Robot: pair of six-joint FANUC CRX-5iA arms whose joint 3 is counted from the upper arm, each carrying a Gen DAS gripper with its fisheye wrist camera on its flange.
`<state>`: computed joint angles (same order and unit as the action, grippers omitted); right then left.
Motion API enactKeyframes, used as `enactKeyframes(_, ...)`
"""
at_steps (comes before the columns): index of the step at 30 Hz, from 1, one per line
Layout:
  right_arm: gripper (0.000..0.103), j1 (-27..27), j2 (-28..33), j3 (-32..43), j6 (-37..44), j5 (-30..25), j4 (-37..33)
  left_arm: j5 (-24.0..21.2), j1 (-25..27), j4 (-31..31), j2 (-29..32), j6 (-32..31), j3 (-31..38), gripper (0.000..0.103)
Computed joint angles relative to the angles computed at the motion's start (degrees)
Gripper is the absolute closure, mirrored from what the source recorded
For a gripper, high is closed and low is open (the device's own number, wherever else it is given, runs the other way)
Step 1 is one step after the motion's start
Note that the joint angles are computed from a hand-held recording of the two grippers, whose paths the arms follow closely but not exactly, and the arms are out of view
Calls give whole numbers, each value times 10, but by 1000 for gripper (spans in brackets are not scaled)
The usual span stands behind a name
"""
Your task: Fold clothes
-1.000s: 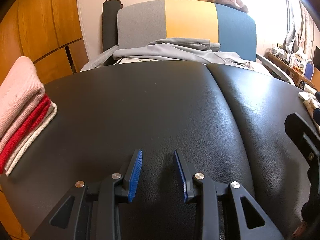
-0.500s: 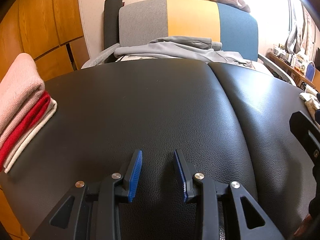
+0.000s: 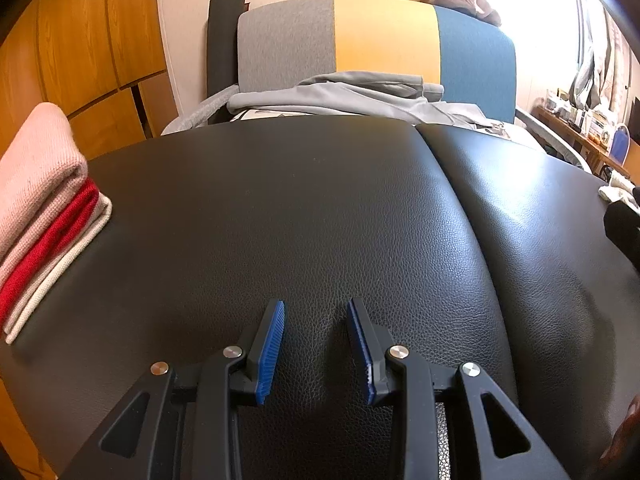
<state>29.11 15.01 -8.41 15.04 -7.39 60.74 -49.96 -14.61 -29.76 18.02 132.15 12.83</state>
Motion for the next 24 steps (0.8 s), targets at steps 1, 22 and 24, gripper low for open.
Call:
enactKeyframes(1,0,2,1,3,9,-6,-17,-1,-1,-1,0,1,0,70)
enactKeyframes(22,0,-38,-89,-12,-7,-203,1,-9,-88,64,61,-164,172,70)
enactKeyframes(24,0,-49,-101,-22,-27,-220,23,-10,-97,82,76,-186,195,70)
